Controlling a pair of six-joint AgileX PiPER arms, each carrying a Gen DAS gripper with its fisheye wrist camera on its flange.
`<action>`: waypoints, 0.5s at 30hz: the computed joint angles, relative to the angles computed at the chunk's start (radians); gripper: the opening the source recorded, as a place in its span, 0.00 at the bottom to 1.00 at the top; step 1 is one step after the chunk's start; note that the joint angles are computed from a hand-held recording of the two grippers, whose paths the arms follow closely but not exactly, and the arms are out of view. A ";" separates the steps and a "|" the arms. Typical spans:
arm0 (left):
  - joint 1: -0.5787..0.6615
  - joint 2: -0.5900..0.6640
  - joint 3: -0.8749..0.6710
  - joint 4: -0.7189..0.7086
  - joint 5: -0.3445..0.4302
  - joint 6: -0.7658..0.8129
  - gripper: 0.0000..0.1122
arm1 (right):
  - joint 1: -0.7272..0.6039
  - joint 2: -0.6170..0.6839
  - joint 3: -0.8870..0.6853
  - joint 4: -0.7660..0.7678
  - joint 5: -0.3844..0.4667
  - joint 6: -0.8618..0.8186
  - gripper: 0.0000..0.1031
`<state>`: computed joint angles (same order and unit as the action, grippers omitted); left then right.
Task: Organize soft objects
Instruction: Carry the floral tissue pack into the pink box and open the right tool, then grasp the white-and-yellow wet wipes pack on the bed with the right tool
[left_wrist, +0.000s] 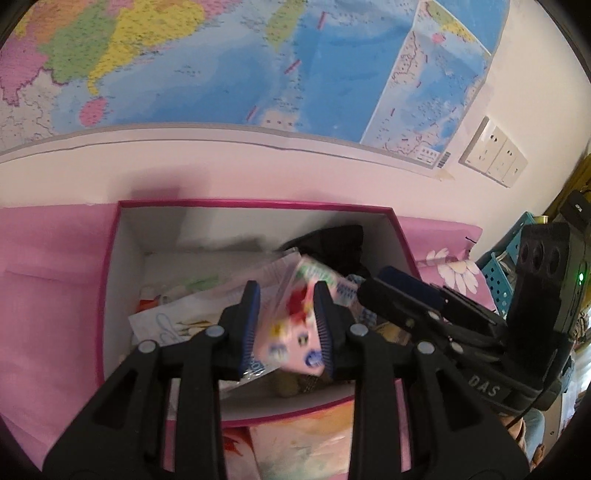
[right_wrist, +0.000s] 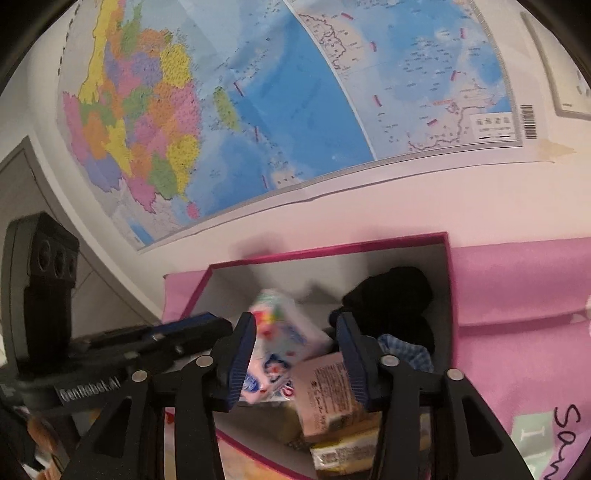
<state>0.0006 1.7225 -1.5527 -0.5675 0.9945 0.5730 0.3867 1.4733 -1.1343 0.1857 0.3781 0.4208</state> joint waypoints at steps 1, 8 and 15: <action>0.004 -0.007 0.011 -0.002 -0.004 0.008 0.31 | 0.000 -0.008 0.011 0.017 -0.004 -0.017 0.47; 0.021 -0.048 0.080 -0.032 -0.036 0.067 0.31 | 0.062 -0.034 0.028 -0.125 0.030 0.068 0.47; 0.107 -0.188 0.244 -0.186 -0.040 0.292 0.34 | 0.101 -0.081 0.084 -0.092 0.020 0.040 0.47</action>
